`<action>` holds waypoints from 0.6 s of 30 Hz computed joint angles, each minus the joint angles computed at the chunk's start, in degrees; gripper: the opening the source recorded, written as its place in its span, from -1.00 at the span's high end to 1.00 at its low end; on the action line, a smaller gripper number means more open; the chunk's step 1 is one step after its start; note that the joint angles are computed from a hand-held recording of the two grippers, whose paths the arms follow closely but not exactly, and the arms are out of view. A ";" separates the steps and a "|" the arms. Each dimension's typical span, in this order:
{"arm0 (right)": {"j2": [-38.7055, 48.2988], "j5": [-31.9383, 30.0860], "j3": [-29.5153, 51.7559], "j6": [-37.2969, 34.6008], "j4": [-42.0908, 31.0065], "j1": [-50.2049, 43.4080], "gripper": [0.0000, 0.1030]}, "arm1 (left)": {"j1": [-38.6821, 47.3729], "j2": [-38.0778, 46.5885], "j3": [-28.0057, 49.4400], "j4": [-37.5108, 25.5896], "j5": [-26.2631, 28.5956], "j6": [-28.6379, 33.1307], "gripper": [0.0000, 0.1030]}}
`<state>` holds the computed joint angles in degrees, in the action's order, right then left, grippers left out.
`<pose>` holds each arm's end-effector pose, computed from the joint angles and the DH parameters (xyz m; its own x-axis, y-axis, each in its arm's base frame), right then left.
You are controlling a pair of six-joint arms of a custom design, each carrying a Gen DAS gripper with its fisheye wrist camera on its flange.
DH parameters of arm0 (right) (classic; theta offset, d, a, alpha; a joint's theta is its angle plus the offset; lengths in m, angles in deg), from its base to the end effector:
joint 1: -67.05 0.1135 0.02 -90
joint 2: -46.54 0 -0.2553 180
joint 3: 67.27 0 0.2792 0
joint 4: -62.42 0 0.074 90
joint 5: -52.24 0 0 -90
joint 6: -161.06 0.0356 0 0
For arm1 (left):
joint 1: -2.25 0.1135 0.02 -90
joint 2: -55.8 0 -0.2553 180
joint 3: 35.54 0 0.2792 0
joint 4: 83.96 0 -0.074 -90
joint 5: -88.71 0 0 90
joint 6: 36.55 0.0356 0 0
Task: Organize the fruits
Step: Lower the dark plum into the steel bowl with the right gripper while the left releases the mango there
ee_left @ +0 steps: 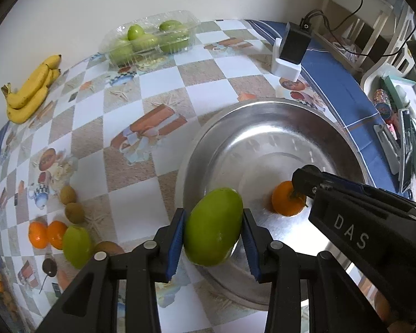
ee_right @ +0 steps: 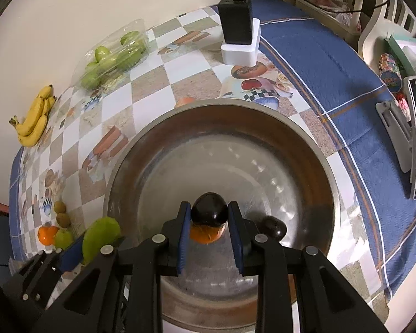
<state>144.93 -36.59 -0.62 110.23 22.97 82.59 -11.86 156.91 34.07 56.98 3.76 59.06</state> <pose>0.3182 0.0877 0.1155 -0.8722 0.4129 -0.2622 0.3733 0.9083 0.1887 0.3325 -0.0868 0.1149 -0.8836 0.3225 -0.3393 0.3594 0.9319 -0.0501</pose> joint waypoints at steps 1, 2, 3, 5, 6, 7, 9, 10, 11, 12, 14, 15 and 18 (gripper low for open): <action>0.35 0.07 0.13 -0.14 0.33 -0.27 0.45 | -0.07 0.21 0.10 0.16 0.04 -0.16 0.19; 0.56 0.23 0.22 -0.17 0.46 -0.32 0.45 | -0.20 0.59 0.35 0.29 0.05 -0.39 0.19; 0.94 0.37 0.39 -0.37 0.74 -0.47 0.45 | -0.35 1.16 0.71 0.50 0.06 -0.80 0.19; 1.89 0.65 0.82 -0.88 1.31 -0.75 0.45 | -0.59 2.07 1.29 0.63 -0.27 -1.45 0.19; 2.08 0.81 0.92 -0.99 1.60 -0.77 0.45 | -0.71 2.59 1.62 0.65 -0.34 -1.73 0.19; 2.44 1.00 1.11 -1.20 2.03 -0.80 0.45 | -0.75 3.17 1.97 0.63 -0.05 -2.00 0.19; 2.85 1.22 1.47 -1.32 2.40 -0.77 0.45 | -0.86 4.29 2.71 0.53 0.47 -2.72 0.19; 3.13 1.40 1.69 -1.41 2.59 -0.74 0.45 | -0.93 4.68 3.00 0.45 0.43 -2.87 0.19; 3.61 1.52 2.08 -1.50 2.55 -0.74 0.44 | -1.04 5.06 3.23 0.45 0.29 -2.97 0.19; 4.12 1.60 2.45 -1.52 2.46 -0.74 0.44 | -1.23 5.68 3.52 0.53 0.07 -3.20 0.19; 4.88 1.34 2.80 -1.58 2.54 -0.86 0.44 | -1.44 6.52 3.93 0.47 0.08 -3.49 0.19; 5.22 1.16 2.93 -1.59 2.53 -0.93 0.44 | -1.48 6.87 4.10 0.41 0.20 -3.64 0.19; 6.01 1.07 3.19 -1.60 2.53 -1.07 0.44 | -1.66 7.49 4.42 0.34 0.35 -3.88 0.18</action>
<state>150.93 -35.52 2.57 108.63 25.49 81.52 -13.53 164.40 38.50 57.32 4.12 55.18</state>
